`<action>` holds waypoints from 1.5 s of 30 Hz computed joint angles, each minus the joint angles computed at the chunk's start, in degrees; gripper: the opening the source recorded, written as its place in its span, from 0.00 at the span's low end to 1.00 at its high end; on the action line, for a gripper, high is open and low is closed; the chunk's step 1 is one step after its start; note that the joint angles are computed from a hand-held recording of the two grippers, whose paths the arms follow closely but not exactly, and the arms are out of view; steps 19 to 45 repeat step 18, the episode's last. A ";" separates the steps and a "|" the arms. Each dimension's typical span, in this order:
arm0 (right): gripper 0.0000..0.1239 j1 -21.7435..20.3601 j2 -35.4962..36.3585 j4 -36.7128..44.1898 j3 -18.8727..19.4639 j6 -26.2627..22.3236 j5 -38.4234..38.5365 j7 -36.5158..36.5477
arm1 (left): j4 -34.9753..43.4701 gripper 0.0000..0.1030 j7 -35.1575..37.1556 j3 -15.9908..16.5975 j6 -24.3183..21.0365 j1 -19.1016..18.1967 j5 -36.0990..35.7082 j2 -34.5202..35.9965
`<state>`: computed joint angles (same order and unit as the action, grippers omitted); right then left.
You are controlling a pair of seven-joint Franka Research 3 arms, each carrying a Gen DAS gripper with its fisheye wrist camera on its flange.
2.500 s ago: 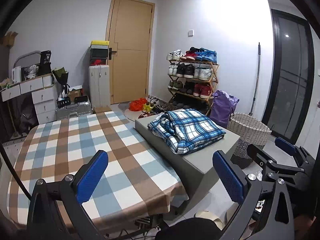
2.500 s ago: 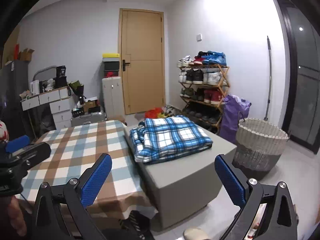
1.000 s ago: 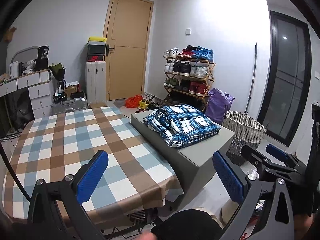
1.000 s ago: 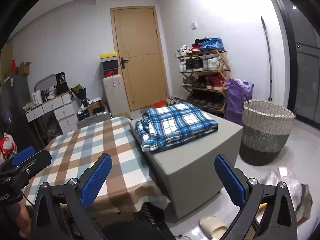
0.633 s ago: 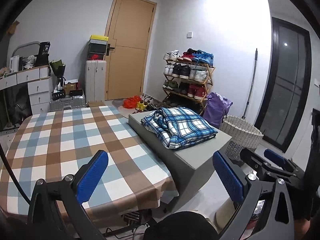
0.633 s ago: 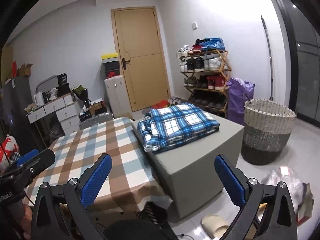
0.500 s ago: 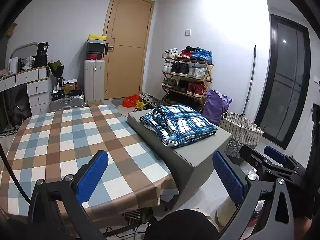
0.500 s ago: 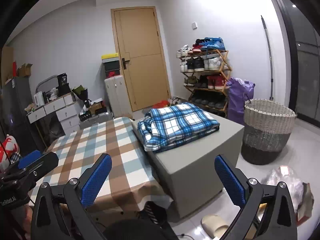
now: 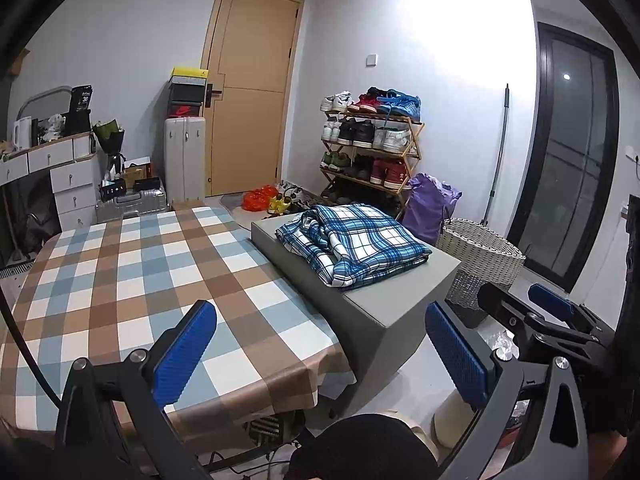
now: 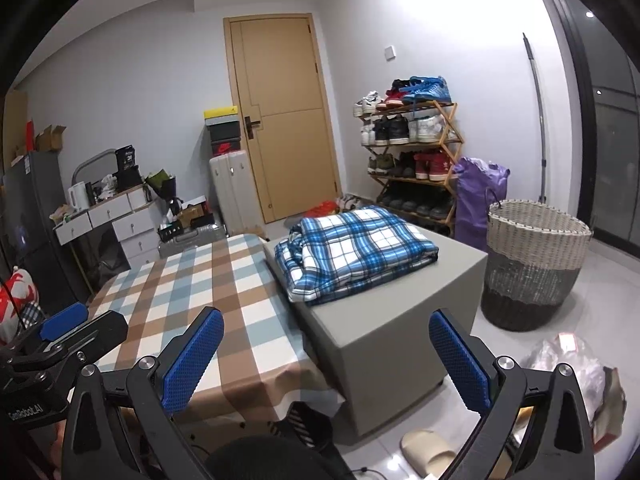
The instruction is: Fold large clothes
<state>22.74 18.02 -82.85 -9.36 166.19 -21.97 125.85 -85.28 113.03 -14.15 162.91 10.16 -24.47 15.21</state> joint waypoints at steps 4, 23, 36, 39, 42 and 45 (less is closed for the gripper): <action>0.83 0.01 -0.06 -0.01 0.14 -0.10 0.19 -0.02 | 0.01 0.99 0.81 -0.33 -0.22 0.12 -0.73 -0.04; 0.83 0.23 -0.60 -0.88 -0.02 -0.41 -0.81 2.18 | 0.82 0.99 -0.05 0.01 -1.62 -0.39 0.70 0.69; 0.83 0.23 -0.60 -0.88 -0.02 -0.41 -0.81 2.18 | 0.82 0.99 -0.05 0.01 -1.62 -0.39 0.70 0.69; 0.83 0.23 -0.60 -0.88 -0.02 -0.41 -0.81 2.18 | 0.82 0.99 -0.05 0.01 -1.62 -0.39 0.70 0.69; 0.83 0.23 -0.60 -0.88 -0.02 -0.41 -0.81 2.18 | 0.82 0.99 -0.05 0.01 -1.62 -0.39 0.70 0.69; 0.83 0.23 -0.60 -0.88 -0.02 -0.41 -0.81 2.18 | 0.82 0.99 -0.05 0.01 -1.62 -0.39 0.70 0.69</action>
